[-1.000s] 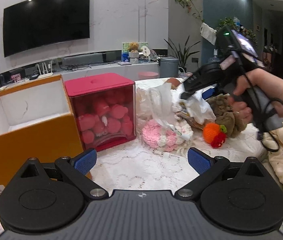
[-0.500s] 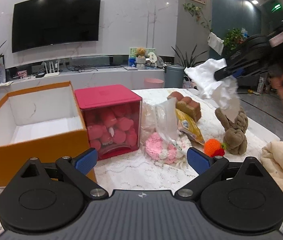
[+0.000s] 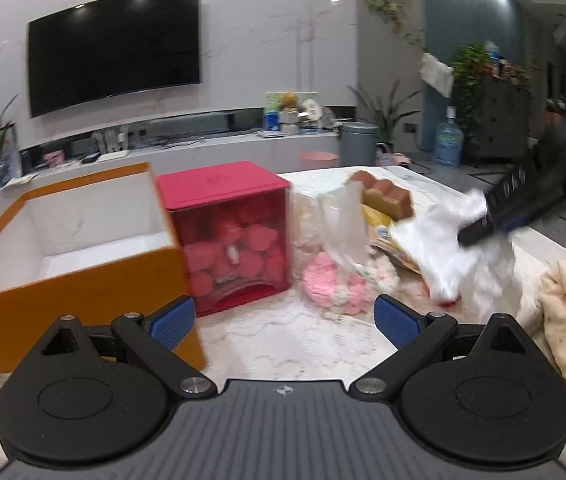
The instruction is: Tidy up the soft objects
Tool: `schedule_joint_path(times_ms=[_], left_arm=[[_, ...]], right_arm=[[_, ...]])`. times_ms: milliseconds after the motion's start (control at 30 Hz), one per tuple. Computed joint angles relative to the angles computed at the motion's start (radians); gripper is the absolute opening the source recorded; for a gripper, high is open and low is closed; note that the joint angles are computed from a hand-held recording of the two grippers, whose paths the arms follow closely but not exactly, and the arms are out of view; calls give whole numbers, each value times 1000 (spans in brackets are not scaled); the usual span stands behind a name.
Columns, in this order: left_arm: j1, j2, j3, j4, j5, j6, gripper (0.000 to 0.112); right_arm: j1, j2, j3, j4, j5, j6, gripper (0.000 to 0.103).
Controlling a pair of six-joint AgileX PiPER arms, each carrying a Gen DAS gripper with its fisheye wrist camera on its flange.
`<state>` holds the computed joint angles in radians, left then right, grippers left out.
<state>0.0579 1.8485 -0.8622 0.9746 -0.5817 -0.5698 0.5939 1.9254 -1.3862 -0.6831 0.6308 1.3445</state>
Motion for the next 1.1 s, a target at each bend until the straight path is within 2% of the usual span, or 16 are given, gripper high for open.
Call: schedule_joint_path(times_ms=[100, 167, 300, 367, 467, 600, 700, 767, 800, 833, 900, 967, 1000, 1067, 1100], left_arm=[[-44, 36, -5, -62, -43, 116, 103], [-80, 55, -12, -105, -67, 191, 103], [-181, 110, -65, -264, -51, 351, 103], [-231, 157, -124, -359, -16, 388, 103], [-278, 223, -233, -418, 65, 354, 103], [-315, 289, -335, -536, 116, 369, 103], [-321, 319, -398, -527, 162, 296, 103], [-310, 323, -407, -493, 160, 217, 103], [-302, 326, -415, -442, 161, 149, 100], [-295, 328, -422, -402, 164, 93, 91], [-294, 323, -425, -443, 191, 96, 77], [-290, 309, -407, -490, 192, 78, 55], [-284, 301, -394, -495, 183, 44, 50], [-268, 284, -370, -481, 169, -35, 30], [-262, 276, -359, -480, 169, -51, 25]], right_arm=[[27, -28, -8, -82, 74, 19, 14], [33, -56, 5, -122, 92, 26, 14], [16, -106, 47, -152, 80, 31, 14], [1, -127, 72, -157, 65, 38, 14], [-24, -158, 105, -150, 41, 43, 14], [-42, -200, 144, -192, 30, 96, 14], [-53, -217, 165, -209, 19, 122, 14], [-59, -220, 173, -209, 10, 128, 14], [-61, -219, 176, -205, 4, 125, 14], [-65, -218, 177, -198, -2, 118, 14], [-69, -218, 178, -194, -7, 119, 14], [-69, -225, 182, -197, -9, 125, 14], [-67, -228, 184, -202, -9, 130, 14], [-65, -235, 188, -219, -8, 141, 14], [-62, -237, 191, -228, -5, 147, 14]])
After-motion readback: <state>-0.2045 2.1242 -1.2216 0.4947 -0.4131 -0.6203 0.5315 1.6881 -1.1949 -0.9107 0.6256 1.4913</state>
